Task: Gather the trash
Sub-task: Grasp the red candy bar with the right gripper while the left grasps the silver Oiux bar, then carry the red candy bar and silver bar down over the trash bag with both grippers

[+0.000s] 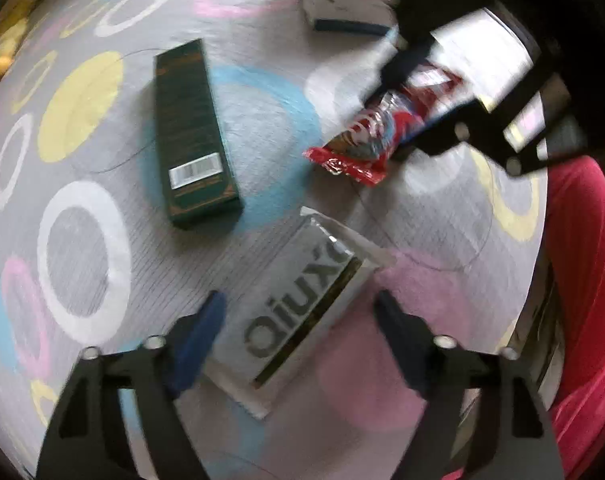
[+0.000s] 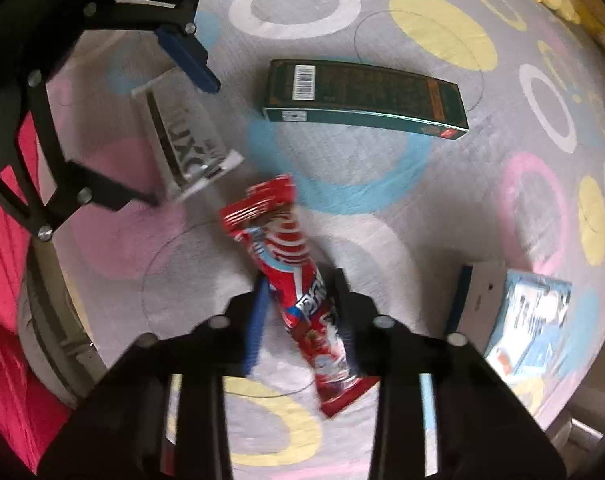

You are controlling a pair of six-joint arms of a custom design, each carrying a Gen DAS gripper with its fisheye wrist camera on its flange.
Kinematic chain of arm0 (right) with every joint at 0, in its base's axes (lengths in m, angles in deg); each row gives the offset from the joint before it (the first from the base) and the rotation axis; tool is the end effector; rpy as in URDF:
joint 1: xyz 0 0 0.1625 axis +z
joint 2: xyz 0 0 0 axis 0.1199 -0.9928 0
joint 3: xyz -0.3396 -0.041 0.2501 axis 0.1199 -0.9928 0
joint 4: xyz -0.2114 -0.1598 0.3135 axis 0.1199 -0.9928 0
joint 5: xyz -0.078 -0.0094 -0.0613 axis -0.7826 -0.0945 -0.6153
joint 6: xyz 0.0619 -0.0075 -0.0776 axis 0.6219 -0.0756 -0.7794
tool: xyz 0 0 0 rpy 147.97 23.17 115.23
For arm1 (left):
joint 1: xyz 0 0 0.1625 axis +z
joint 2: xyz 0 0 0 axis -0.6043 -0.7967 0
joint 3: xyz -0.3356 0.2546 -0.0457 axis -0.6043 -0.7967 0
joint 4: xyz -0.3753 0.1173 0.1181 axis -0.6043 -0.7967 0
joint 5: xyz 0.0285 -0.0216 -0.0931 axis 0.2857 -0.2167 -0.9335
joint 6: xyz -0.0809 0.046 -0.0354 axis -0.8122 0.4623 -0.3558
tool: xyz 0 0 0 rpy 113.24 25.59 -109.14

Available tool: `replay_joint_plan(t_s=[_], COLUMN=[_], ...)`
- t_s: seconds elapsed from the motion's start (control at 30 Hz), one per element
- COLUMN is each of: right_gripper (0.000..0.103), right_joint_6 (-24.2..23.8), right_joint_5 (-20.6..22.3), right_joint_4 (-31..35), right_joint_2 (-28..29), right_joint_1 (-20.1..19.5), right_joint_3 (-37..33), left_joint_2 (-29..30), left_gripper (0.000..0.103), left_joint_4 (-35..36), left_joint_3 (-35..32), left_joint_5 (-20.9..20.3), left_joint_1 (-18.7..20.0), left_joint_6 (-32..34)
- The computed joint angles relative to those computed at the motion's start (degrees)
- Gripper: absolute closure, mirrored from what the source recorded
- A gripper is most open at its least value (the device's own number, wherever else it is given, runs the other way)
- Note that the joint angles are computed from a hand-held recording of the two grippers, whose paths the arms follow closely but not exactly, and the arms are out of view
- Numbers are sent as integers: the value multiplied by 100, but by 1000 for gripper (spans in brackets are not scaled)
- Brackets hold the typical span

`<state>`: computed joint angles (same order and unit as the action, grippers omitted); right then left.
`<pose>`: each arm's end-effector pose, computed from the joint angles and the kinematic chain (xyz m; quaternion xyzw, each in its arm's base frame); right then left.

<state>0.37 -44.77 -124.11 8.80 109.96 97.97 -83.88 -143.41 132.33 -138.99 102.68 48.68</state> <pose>0.3715 -0.5689 -0.0627 0.4778 -0.8059 -0.1725 0.3041 -0.0342 -0.5306 0.2710 0.3847 0.8663 0.1181 0.2959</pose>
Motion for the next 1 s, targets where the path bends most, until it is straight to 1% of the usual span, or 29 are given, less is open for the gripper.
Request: replay_joint_plan(t_s=[0.03, 0.13, 0.23, 0.27, 0.33, 0.37, 0.43, 0.47, 0.53, 0.57, 0.63, 0.7, 0.77, 0.8, 0.83, 0.9, 0.97, 1.0], right_gripper=[80, 84, 86, 86, 86, 86, 86, 86, 86, 86, 86, 86, 86, 86, 86, 86, 86, 86], right_joint_6=[207, 816, 1581, 1903, 2280, 2349, 2368, 2401, 2619, 2706, 2820, 2915, 3042, 3147, 3174, 3191, 3087, 3107], right_joint_5=[21, 1, 165, 260, 489, 521, 207, 211, 404, 394, 410, 379, 392, 404, 439, 413, 192, 143], right_joint_4=[-7, -166, -263, -261, -311, -315, -654, -770, -1007, -1140, -1268, -1419, -1657, -1765, -1871, -2064, -2258, -2282], right_joint_2=[-22, -72, -153, -181, -201, -202, -190, -215, -334, -399, -501, -637, -866, -980, -1081, -1367, -1462, -1483], right_joint_1=[12, 46, 58, 48, 38, 55, 183, 186, 205, 243, 322, 387, 471, 542, 564, 663, 902, 1020], right_joint_3=[26, 143, 273, 288, 288, 297, 445, 538, 689, 774, 831, 922, 1217, 1309, 1447, 1752, 1892, 1922], left_joint_2=[-40, -220, -368, -409, -496, -532, -600, -608, -688, -786, -948, -1155, -1327, -1280, -1396, -1630, -1815, -1805], left_gripper=[48, 59, 62, 63, 63, 63, 64, 65, 65, 65, 65, 65, 65, 65, 65, 65, 65, 65], left_joint_4=[20, -22, -127, -91, -21, 14, 79, 154, 270, 276, 292, 290, 382, 437, 423, 533, 529, 576], left_joint_3=[19, 236, 478, 503, 519, 511, 466, 403, 346, 359, 423, 432, 424, 313, 365, 432, 523, 472], left_joint_5=[18, 190, 333, 327, 266, 231, 220, 208, 237, 197, 285, 235, 279, 301, 325, 468, 519, 566], left_joint_1=[-23, -176, -331, -348, -338, -327, -287, -246, -211, -214, -279, -354, -507, -617, -676, -930, -1119, -1226], left_joint_6=[-136, -543, -949, -1171, -1531, -1680, -1973, -2064, -2305, -2384, -2505, -2636, -2843, -2964, -3004, -3202, -3308, -3399])
